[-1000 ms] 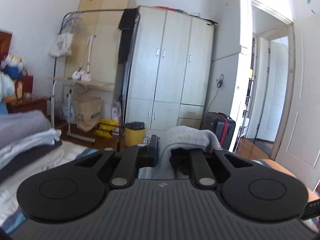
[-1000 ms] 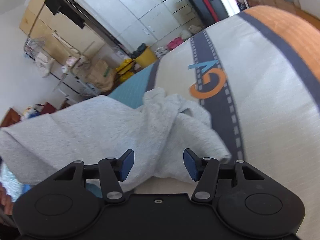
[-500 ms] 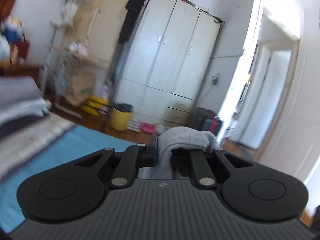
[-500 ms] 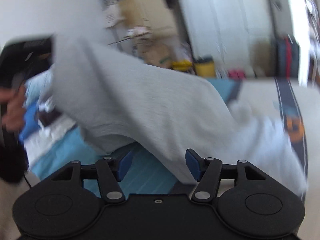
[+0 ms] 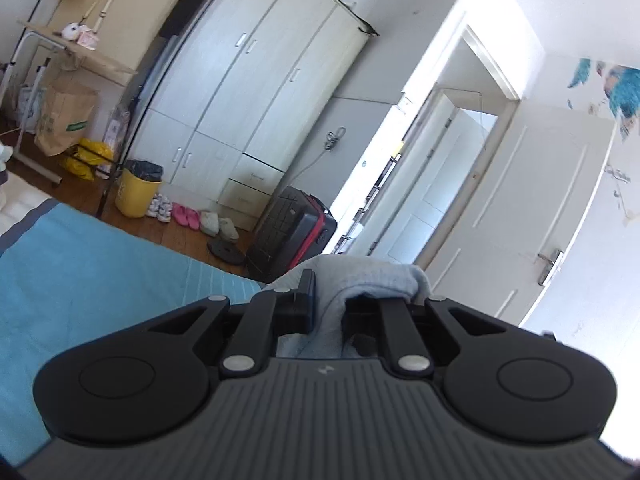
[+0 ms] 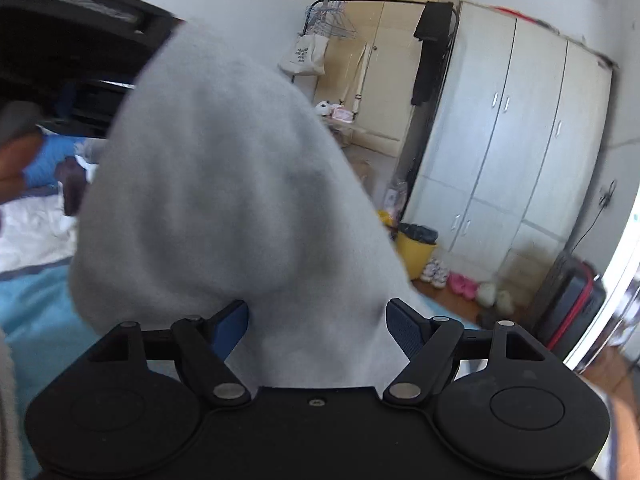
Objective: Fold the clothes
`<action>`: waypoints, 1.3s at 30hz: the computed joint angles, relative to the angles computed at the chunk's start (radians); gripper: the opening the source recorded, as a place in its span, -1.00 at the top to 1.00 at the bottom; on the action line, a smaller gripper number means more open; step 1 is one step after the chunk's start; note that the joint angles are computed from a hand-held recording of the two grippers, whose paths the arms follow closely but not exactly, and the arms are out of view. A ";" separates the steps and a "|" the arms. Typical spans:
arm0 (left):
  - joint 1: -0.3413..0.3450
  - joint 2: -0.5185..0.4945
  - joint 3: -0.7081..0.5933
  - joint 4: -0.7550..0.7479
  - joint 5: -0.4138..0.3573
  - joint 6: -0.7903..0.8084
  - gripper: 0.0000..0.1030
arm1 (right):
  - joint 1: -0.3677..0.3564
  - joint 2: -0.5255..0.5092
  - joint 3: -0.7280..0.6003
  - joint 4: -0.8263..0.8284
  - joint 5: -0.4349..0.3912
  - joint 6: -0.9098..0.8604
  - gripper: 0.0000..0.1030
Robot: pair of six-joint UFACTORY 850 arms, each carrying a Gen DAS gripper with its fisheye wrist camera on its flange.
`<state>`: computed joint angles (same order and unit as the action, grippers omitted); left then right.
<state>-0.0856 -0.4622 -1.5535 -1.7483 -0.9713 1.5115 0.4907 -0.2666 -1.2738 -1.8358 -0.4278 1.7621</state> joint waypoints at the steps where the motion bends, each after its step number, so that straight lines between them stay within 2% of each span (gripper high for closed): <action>1: 0.002 -0.003 -0.002 -0.002 -0.016 -0.001 0.79 | -0.011 0.001 -0.004 -0.036 0.016 0.026 -0.12; 2: 0.002 -0.005 -0.002 -0.010 -0.022 0.000 0.78 | -0.022 0.003 -0.013 -0.030 0.040 0.019 0.66; 3: 0.002 -0.006 0.000 -0.020 -0.021 0.002 0.79 | -0.032 0.003 -0.027 0.019 0.058 -0.017 0.94; 6: -0.002 -0.004 0.012 -0.061 -0.006 0.027 0.76 | -0.039 0.021 -0.031 0.072 -0.002 -0.024 0.92; 8: -0.016 0.013 0.032 -0.079 0.064 0.069 0.41 | -0.042 0.040 -0.021 0.074 -0.073 -0.030 0.92; 9: -0.028 0.022 0.037 -0.068 0.127 0.085 -0.11 | -0.044 0.050 -0.018 0.086 -0.113 -0.053 0.92; 10: -0.041 0.029 0.047 -0.070 0.179 0.124 -0.35 | -0.049 0.059 -0.015 0.105 -0.145 -0.085 0.92; 13: -0.068 0.016 0.042 -0.023 0.230 0.180 -0.36 | -0.069 0.081 -0.011 0.196 -0.223 -0.200 0.93; 16: -0.096 -0.006 0.009 0.110 0.301 0.065 -0.36 | -0.099 0.104 0.000 0.282 -0.302 -0.273 0.93; 18: -0.103 -0.028 -0.020 0.186 0.313 -0.039 -0.36 | -0.132 0.136 0.033 0.321 -0.348 -0.291 0.93; 20: -0.099 -0.058 -0.052 0.241 0.287 -0.158 -0.37 | -0.166 0.164 0.066 0.359 -0.402 -0.289 0.93; 24: -0.089 -0.117 -0.096 0.291 0.187 -0.328 -0.37 | -0.263 0.216 0.161 0.463 -0.463 -0.223 0.93; 26: -0.098 -0.138 -0.103 0.290 0.157 -0.362 -0.37 | -0.287 0.204 0.199 0.513 -0.495 -0.253 0.91; 28: -0.111 -0.156 -0.107 0.287 0.138 -0.383 -0.37 | -0.314 0.183 0.213 0.622 -0.478 -0.341 0.89; 31: -0.145 -0.175 -0.107 0.302 0.150 -0.384 -0.37 | -0.363 0.150 0.194 0.783 -0.447 -0.455 0.89; 33: -0.170 -0.186 -0.111 0.323 0.165 -0.376 -0.37 | -0.395 0.161 0.184 0.848 -0.413 -0.459 0.70; 34: -0.180 -0.191 -0.111 0.331 0.176 -0.370 -0.37 | -0.399 0.170 0.187 0.839 -0.418 -0.420 0.34; 35: -0.189 -0.197 -0.114 0.340 0.187 -0.367 -0.37 | -0.395 0.178 0.195 0.818 -0.437 -0.388 -0.12; 36: -0.197 -0.203 -0.116 0.347 0.196 -0.367 -0.37 | -0.387 0.190 0.212 0.797 -0.455 -0.371 -0.23; 38: -0.202 -0.220 -0.131 0.342 0.192 -0.386 -0.37 | -0.374 0.213 0.240 0.775 -0.479 -0.356 -0.26; 39: -0.203 -0.230 -0.140 0.338 0.186 -0.398 -0.37 | -0.378 0.224 0.246 0.796 -0.465 -0.374 -0.26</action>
